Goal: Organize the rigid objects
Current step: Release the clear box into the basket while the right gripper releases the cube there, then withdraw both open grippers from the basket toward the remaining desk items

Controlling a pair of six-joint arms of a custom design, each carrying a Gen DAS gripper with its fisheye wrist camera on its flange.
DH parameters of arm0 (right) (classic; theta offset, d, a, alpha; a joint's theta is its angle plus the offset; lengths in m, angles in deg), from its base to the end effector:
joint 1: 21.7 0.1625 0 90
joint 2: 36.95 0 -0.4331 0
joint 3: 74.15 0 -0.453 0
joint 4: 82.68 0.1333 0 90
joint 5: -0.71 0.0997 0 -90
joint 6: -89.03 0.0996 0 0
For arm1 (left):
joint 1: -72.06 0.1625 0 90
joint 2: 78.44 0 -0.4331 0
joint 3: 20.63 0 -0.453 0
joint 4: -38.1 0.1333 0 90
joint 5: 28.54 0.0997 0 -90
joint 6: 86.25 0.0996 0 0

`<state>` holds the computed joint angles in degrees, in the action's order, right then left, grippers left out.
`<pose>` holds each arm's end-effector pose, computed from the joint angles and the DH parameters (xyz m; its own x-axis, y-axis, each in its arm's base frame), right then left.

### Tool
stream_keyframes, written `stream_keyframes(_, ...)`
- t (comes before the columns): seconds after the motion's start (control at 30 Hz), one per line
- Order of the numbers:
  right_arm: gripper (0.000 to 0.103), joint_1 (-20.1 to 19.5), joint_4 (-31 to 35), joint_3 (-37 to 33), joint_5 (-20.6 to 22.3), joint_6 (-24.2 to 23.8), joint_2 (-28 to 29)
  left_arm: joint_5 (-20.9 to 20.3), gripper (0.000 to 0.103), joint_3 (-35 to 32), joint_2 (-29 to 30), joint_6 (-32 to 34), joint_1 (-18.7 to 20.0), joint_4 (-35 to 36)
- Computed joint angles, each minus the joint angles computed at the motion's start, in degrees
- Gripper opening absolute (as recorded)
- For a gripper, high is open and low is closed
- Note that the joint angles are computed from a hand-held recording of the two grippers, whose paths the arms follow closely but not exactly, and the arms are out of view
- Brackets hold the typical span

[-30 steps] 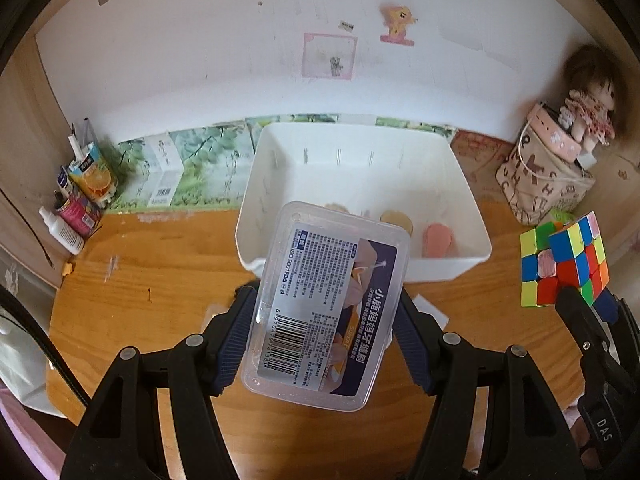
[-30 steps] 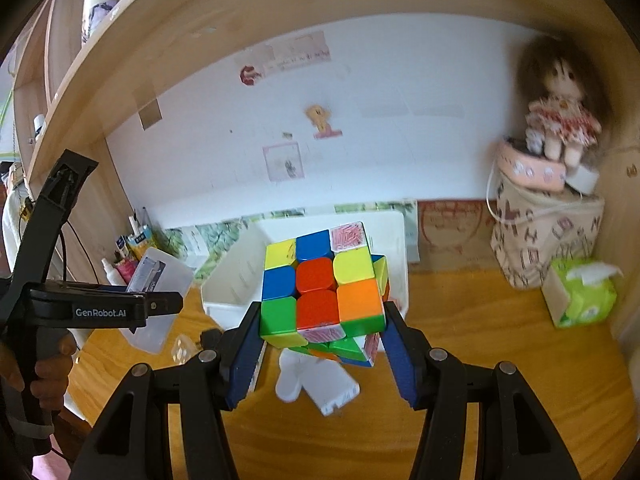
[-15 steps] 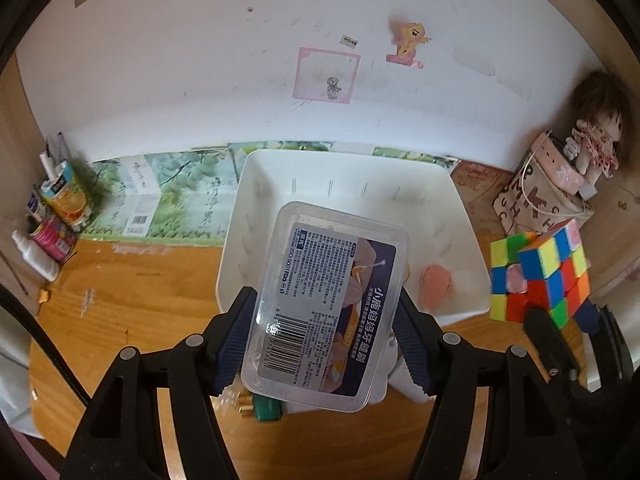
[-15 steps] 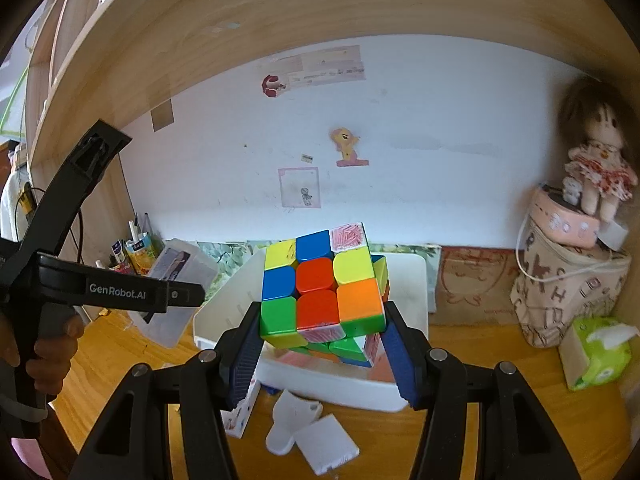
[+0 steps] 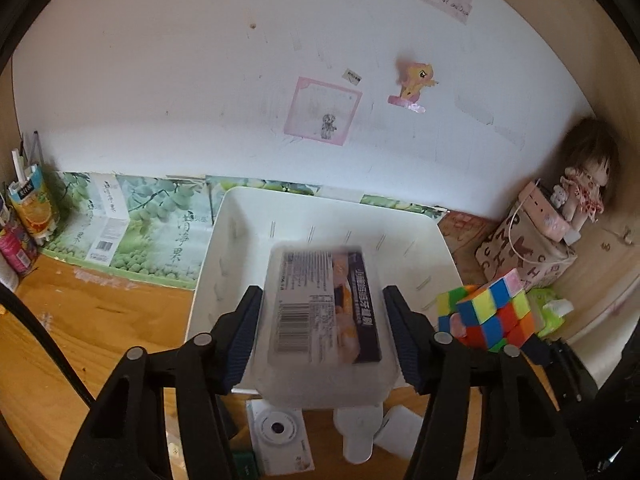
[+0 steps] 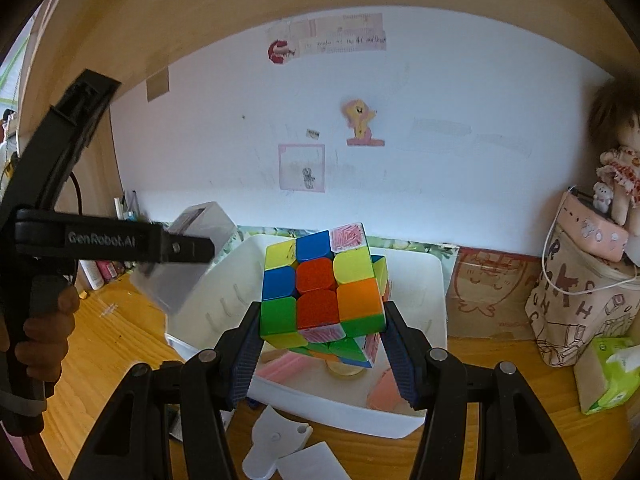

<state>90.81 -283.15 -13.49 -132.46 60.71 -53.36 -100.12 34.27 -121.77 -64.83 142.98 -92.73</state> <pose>0.3843 -0.7572 0.0307 -0.7309 0.0866 0.6770 -0.5692 0.4698 -0.6747 -0.1359 -0.8969 0.3351 -0.7776 0.4539 -0.4351 0.6114 0.7076 -0.3543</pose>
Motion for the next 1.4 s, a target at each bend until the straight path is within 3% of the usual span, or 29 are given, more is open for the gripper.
stream_keyframes(0.4, 0.058, -1.7, 5.9, -1.1, -0.2, 4.7, 0.0, 0.0, 0.065, -4.2, 2.9, -3.4, 0.8, 4.3)
stream_keyframes(0.47, 0.058, -1.8, 4.3, -0.9, 0.5, 3.8, 0.0, -0.5, 0.074, -4.4, 3.1, -4.1, 0.8, 4.1)
stream_keyframes(0.53, 0.065, -1.7, 3.5, -0.7, 1.1, 3.2, 0.0, -0.7, 0.080, -3.9, 2.7, -4.4, 0.8, 3.1)
stream_keyframes(0.7, 0.074, -1.7, 4.3, -0.5, 1.6, 3.3, -0.2, -1.0, 0.081, -2.8, 1.7, -5.6, 0.7, 2.6)
stream_keyframes(0.83, 0.080, -1.2, 3.9, 0.2, 2.0, 2.8, -0.7, -1.6, 0.081, -0.4, -0.5, -6.1, 0.4, 1.2)
stream_keyframes(1.4, 0.085, 4.2, -5.9, 8.1, 0.2, -2.4, -4.2, -4.0, 0.081, 18.1, -15.5, -5.9, -1.1, -12.2)
